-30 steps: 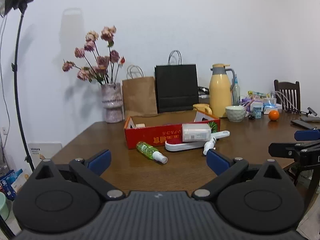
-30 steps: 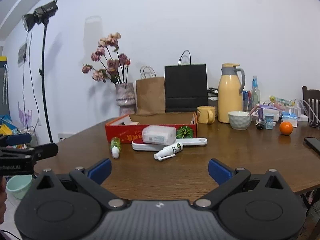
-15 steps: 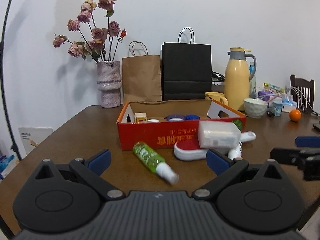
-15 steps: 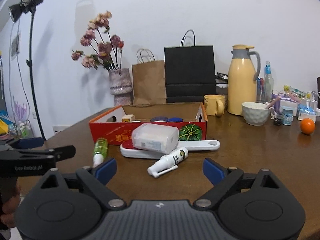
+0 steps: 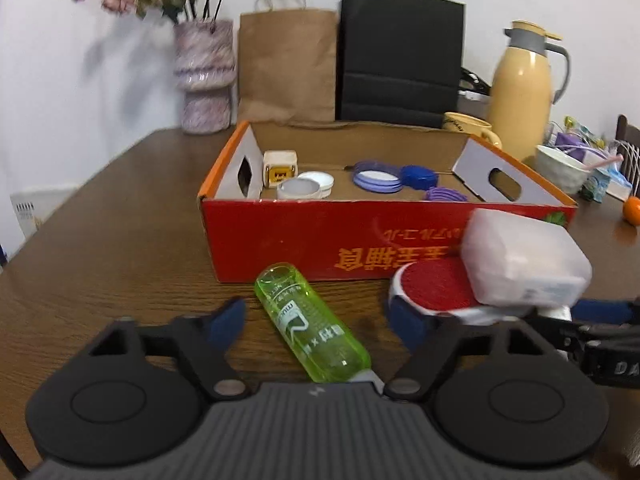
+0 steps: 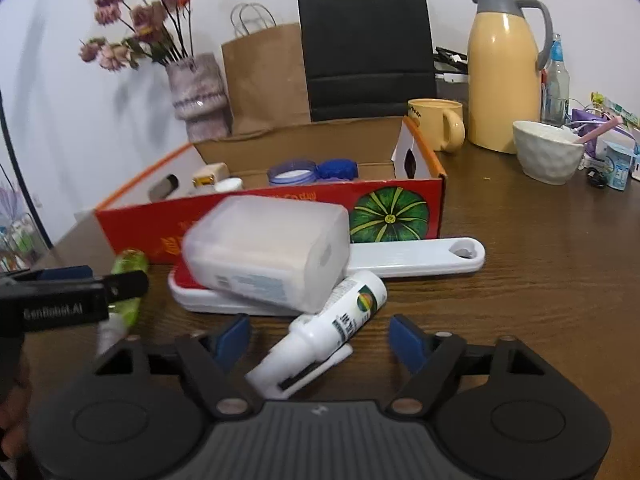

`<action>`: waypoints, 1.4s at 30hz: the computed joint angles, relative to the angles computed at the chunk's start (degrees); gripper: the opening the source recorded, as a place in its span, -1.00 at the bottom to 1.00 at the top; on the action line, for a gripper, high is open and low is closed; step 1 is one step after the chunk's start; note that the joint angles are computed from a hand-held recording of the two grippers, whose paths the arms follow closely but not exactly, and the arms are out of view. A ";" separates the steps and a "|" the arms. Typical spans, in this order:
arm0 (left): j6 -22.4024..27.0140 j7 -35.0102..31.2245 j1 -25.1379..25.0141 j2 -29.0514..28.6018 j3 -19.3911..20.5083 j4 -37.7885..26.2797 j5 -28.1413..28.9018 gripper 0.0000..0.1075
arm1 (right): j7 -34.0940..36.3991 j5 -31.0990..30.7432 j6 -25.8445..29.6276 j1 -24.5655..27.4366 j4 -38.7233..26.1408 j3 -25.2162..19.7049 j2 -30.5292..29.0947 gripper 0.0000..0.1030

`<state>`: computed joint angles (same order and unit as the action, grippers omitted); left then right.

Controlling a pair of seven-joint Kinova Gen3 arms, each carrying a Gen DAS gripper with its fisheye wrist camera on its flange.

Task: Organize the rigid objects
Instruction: 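Grasp the green bottle with the left gripper while the right grasps the white tube, then lift and carry the green bottle and white tube toward the box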

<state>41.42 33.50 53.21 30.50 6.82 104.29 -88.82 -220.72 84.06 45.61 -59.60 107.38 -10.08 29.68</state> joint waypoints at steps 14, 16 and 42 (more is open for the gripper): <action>-2.41 -2.20 0.58 -0.32 -0.15 0.88 0.84 -0.40 | -2.72 4.36 1.36 0.79 4.62 -1.81 -1.16 -0.33; -0.32 -1.91 2.30 -0.78 0.39 2.13 1.10 -0.40 | -2.15 3.31 3.25 0.01 5.82 -2.65 -1.76 -0.33; 13.94 3.65 15.62 1.20 3.43 2.94 1.98 -0.41 | -5.67 6.68 8.93 -6.04 10.89 -8.98 -3.34 -0.35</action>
